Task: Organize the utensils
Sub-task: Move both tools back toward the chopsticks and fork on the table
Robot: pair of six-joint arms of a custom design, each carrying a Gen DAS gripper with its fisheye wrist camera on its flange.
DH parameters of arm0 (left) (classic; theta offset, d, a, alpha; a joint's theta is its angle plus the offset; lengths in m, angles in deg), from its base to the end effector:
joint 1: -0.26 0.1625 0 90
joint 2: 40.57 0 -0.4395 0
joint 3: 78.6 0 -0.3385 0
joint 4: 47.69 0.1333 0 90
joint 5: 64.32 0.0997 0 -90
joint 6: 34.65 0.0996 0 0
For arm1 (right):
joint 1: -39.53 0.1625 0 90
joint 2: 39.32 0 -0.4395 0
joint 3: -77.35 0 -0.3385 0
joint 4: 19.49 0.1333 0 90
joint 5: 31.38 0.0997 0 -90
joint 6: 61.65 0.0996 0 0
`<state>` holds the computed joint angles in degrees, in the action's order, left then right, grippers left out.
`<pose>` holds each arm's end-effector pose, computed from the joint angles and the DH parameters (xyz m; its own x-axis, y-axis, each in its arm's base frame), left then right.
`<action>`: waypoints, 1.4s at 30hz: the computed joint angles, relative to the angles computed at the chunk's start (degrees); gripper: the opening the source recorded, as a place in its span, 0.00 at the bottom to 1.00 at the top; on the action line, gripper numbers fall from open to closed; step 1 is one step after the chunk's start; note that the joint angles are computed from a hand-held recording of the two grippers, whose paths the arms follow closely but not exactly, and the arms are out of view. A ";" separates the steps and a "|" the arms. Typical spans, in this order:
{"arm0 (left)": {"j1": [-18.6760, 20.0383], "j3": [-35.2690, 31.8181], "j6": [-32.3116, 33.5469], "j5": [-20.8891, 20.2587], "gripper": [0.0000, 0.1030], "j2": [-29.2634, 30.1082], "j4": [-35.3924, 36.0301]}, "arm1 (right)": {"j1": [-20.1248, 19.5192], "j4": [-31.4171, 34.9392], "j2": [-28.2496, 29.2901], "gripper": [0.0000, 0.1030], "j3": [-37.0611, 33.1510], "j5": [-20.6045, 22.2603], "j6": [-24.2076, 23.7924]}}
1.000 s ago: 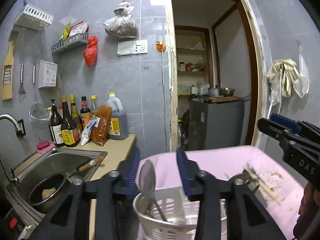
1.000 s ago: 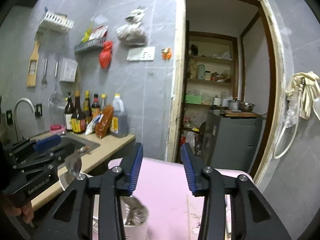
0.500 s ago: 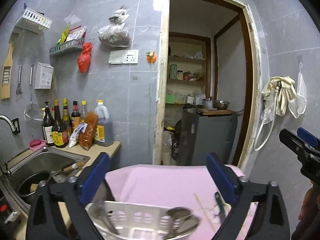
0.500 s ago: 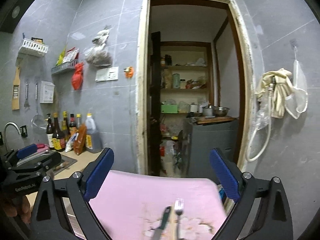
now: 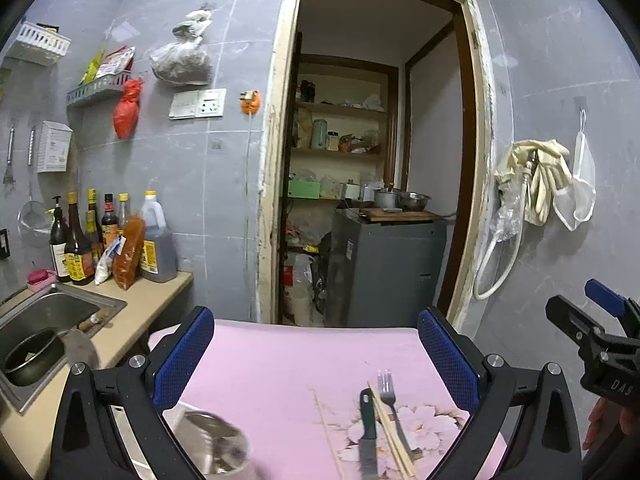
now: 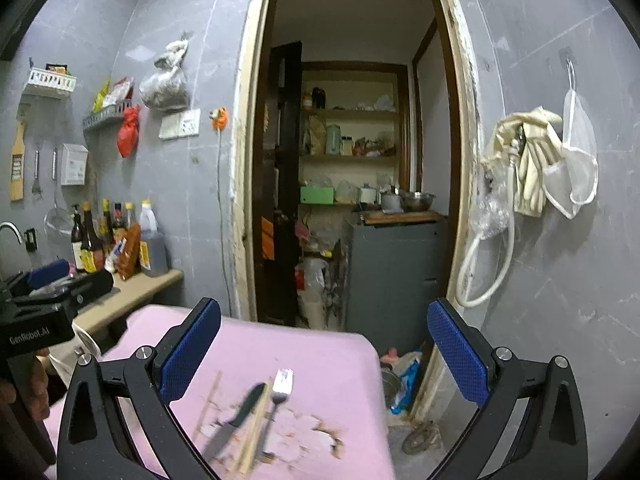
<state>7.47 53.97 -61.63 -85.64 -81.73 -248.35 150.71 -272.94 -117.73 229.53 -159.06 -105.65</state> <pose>-0.3969 -0.2781 0.1120 -0.7371 0.2333 -0.6342 0.6757 0.2517 -0.6928 0.1623 -0.2184 0.3673 -0.6883 0.2007 0.6971 -0.6675 0.2010 -0.7170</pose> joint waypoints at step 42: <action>18.64 -23.15 -19.18 -15.27 0.43 11.10 47.94 | -39.49 42.59 3.20 0.46 -8.02 31.71 8.17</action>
